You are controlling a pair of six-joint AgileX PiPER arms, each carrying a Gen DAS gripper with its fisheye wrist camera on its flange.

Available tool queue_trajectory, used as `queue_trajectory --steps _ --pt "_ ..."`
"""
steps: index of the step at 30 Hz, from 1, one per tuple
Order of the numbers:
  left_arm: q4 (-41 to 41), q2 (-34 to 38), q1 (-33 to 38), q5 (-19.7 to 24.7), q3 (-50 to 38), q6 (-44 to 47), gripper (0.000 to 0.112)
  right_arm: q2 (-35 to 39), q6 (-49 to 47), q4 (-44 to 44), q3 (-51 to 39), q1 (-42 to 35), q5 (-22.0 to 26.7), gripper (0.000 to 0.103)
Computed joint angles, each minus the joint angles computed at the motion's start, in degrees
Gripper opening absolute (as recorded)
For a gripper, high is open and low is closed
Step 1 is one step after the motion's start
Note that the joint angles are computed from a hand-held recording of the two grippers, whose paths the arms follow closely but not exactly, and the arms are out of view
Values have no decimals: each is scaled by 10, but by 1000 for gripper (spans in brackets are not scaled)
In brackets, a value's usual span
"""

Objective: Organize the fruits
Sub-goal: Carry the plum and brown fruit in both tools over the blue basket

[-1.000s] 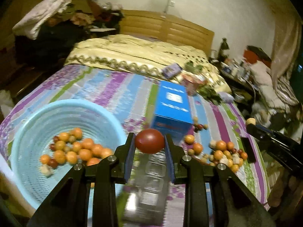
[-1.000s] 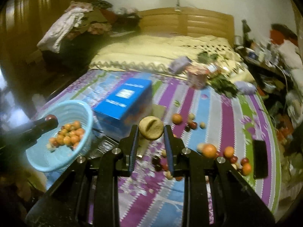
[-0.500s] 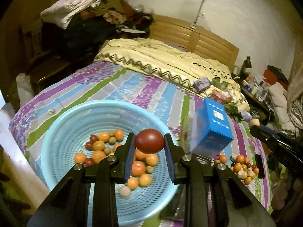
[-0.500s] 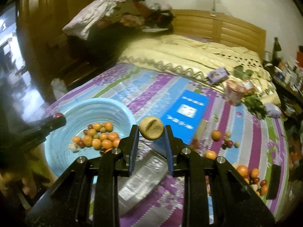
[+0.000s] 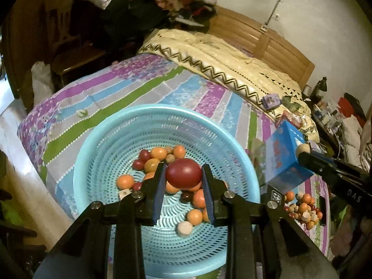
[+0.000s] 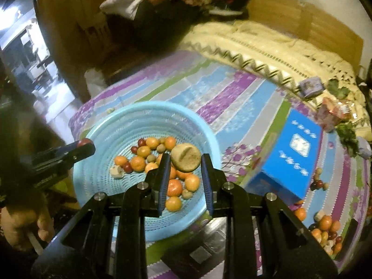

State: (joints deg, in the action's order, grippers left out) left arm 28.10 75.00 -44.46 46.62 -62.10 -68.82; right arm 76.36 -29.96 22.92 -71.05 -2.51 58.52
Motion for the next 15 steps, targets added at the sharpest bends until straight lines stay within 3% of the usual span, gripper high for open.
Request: queue_trajectory --steps 7,15 --pt "-110 10 74 -30 22 110 31 64 32 -15 -39 37 46 27" --pt "-206 30 129 -32 26 213 31 118 46 -19 -63 48 91 27"
